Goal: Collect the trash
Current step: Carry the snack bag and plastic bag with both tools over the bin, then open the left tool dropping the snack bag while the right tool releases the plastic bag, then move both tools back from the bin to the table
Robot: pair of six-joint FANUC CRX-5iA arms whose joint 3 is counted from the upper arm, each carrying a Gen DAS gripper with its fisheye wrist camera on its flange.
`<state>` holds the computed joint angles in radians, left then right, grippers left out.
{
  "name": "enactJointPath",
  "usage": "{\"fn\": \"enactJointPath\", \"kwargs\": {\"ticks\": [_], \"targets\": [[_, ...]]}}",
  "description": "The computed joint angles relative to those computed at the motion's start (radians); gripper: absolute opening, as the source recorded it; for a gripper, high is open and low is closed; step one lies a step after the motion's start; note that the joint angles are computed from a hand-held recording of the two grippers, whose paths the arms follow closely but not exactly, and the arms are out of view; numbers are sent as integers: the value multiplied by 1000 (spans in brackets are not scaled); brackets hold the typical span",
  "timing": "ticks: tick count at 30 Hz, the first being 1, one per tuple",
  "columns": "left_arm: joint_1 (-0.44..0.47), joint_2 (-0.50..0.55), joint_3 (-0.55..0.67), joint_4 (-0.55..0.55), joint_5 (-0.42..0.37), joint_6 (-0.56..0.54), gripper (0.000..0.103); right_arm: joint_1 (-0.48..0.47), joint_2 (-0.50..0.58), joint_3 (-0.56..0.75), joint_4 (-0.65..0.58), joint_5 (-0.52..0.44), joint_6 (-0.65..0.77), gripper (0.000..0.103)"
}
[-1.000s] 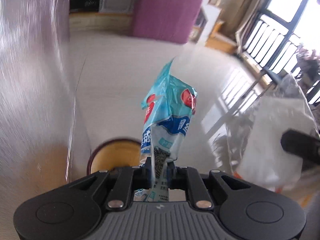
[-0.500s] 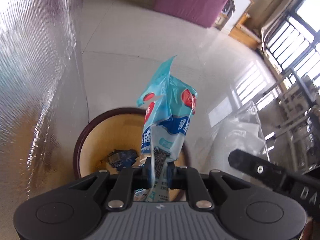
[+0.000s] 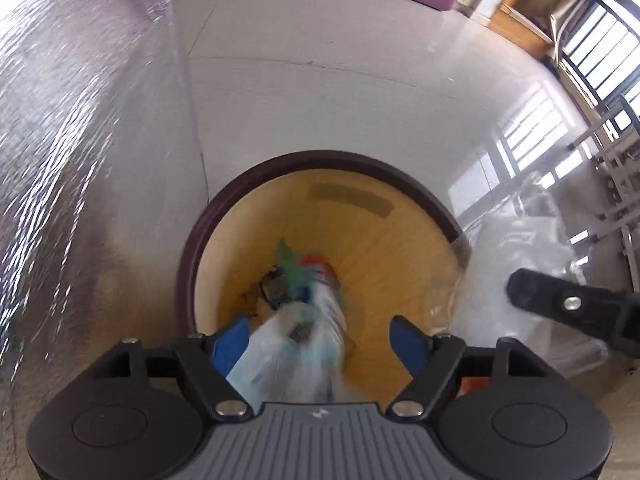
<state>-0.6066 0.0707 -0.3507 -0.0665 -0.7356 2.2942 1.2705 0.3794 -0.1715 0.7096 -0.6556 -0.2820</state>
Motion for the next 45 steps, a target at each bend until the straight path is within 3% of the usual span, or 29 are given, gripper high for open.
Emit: {"fn": "enactJointPath", "kwargs": {"ticks": [3,5,7,9,15,21,26,28,33,45], "targets": [[-1,-37,-23,-7,22,35,76,-5,19,13,-10,8,24,23],[-10,-46,-16,-17,17,35,75,-12,12,-16,35,44,-31,27],[-19,-41,6,-23,-4,23,75,-19,6,-45,88,72,-118,49],[-35,-30,27,-37,-26,23,75,-9,4,-37,55,33,-124,66],[-63,-33,62,-83,-119,26,77,-3,10,-15,-30,11,-58,65],[-66,-71,59,-99,-174,43,100,17,-18,-19,-92,-26,-25,66],[-74,-89,85,-125,-205,52,103,35,-65,-42,-75,-53,-52,72],[-78,-95,95,-124,-222,49,103,46,-81,-45,-53,-74,-70,80],[-119,-111,136,-148,-292,55,103,85,-107,-2,-72,-210,-6,103],[-242,-209,299,-251,-474,93,103,188,-194,88,-60,-500,48,103]]}}
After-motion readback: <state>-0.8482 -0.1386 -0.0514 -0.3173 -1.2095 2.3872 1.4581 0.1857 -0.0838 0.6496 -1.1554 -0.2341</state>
